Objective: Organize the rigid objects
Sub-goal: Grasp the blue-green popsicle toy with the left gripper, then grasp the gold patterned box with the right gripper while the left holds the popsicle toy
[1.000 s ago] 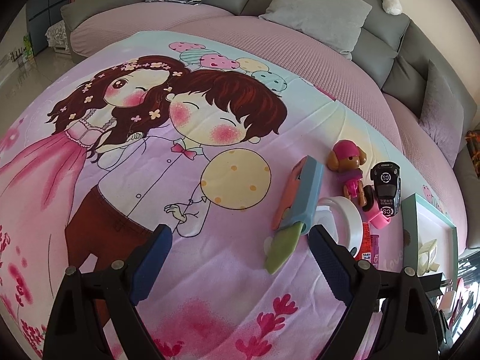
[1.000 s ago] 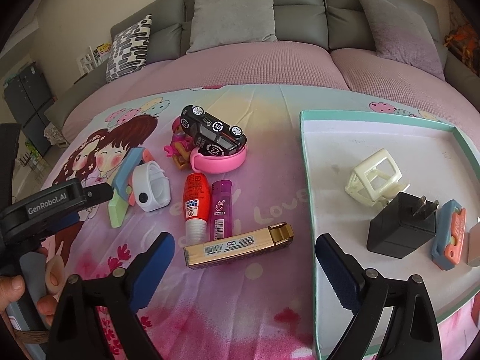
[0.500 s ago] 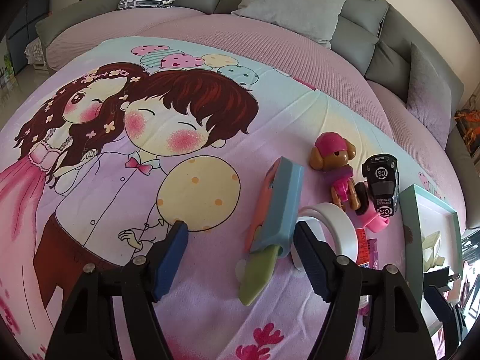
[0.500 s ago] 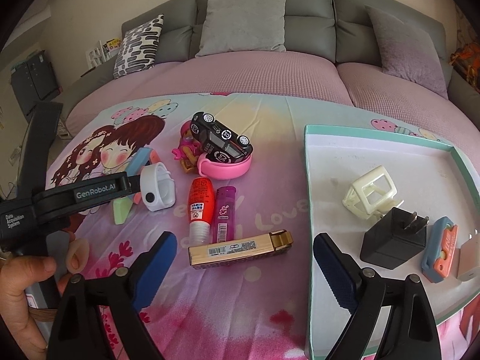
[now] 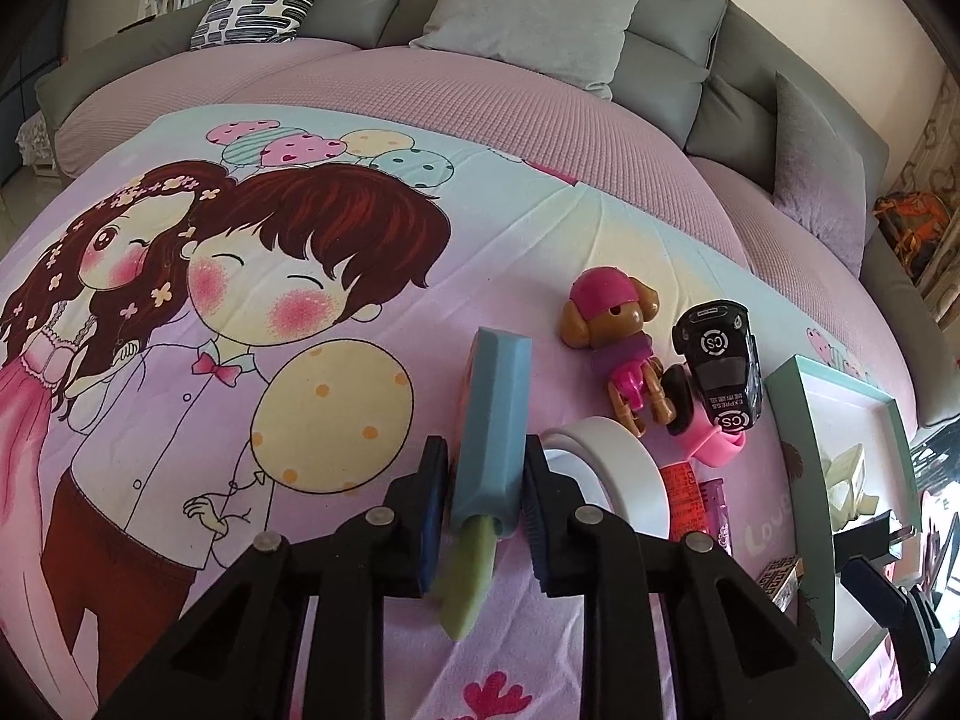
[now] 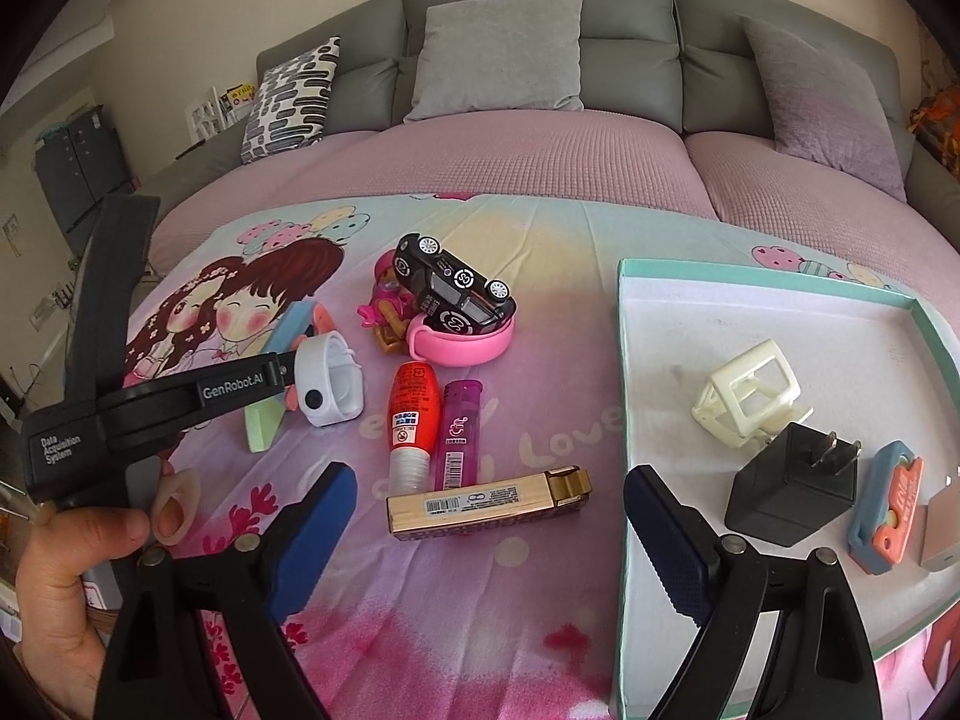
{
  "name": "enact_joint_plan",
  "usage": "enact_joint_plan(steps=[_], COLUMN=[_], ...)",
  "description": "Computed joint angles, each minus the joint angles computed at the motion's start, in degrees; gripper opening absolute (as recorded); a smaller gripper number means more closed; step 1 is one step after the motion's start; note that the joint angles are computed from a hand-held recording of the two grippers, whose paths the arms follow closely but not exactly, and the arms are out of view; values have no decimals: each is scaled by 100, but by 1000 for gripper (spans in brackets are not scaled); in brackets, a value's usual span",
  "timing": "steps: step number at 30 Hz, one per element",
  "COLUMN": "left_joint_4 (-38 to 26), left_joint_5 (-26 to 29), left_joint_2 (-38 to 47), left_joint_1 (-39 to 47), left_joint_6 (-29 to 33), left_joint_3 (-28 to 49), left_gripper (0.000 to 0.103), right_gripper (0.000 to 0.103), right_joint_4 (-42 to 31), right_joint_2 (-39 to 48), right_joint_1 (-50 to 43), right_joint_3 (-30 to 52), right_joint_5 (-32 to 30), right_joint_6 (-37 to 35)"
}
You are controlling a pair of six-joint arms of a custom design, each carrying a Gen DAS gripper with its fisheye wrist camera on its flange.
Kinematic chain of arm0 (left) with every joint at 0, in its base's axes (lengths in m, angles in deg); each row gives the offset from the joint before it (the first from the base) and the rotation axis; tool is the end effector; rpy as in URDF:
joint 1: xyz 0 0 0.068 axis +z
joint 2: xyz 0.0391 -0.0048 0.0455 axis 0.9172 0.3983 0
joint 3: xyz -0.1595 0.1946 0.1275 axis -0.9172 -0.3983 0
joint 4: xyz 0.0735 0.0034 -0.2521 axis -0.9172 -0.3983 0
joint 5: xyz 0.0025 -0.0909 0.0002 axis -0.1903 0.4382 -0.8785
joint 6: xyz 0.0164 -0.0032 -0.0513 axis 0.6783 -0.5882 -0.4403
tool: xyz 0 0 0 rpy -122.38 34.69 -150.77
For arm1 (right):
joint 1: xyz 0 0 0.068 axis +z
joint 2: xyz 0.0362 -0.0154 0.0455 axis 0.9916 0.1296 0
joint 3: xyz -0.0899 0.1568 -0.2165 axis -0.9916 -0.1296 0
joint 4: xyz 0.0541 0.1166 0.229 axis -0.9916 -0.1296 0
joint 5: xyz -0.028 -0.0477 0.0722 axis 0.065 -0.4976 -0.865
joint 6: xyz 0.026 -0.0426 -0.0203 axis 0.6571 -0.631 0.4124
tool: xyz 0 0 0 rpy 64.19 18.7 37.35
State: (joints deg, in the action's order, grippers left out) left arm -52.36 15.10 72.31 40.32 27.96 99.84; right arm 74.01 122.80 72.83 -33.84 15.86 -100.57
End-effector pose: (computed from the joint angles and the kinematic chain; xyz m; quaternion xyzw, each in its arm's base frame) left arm 0.2469 -0.1162 0.0836 -0.0906 0.9431 -0.1035 0.3028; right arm 0.1839 -0.0200 0.1187 -0.0784 0.9323 0.0901 0.3413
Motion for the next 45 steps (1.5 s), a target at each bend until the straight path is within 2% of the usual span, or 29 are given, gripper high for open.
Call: enact_joint_plan(steps=[6,13,20,30,37,45], left_joint_4=[-417,-983,-1174,-1273,-1322,-1372], left_joint_5=[47,-144,-190,-187,-190,-213], left_joint_2=[-258,-675,-928,-931,-940,-985], left_joint_1=[52,100,77,48,94,117], left_joint_6=[-110,-212,-246,-231,-178,-190], left_joint_3=[-57,-239,-407,-345,-329,-349], left_gripper=[23,23,23,23,23,23], right_gripper=[92,92,92,92,92,92], right_joint_4=[154,575,954,1354,1054,402], right_joint_2=[133,402,681,1001,908,749], right_joint_1=[-14,285,448,567,768,419], right_joint_3=[-23,-97,-117,-149,-130,-24], right_joint_5=[-304,-55,313,457,330,-588], right_joint_6=[-29,60,150,231,192,101])
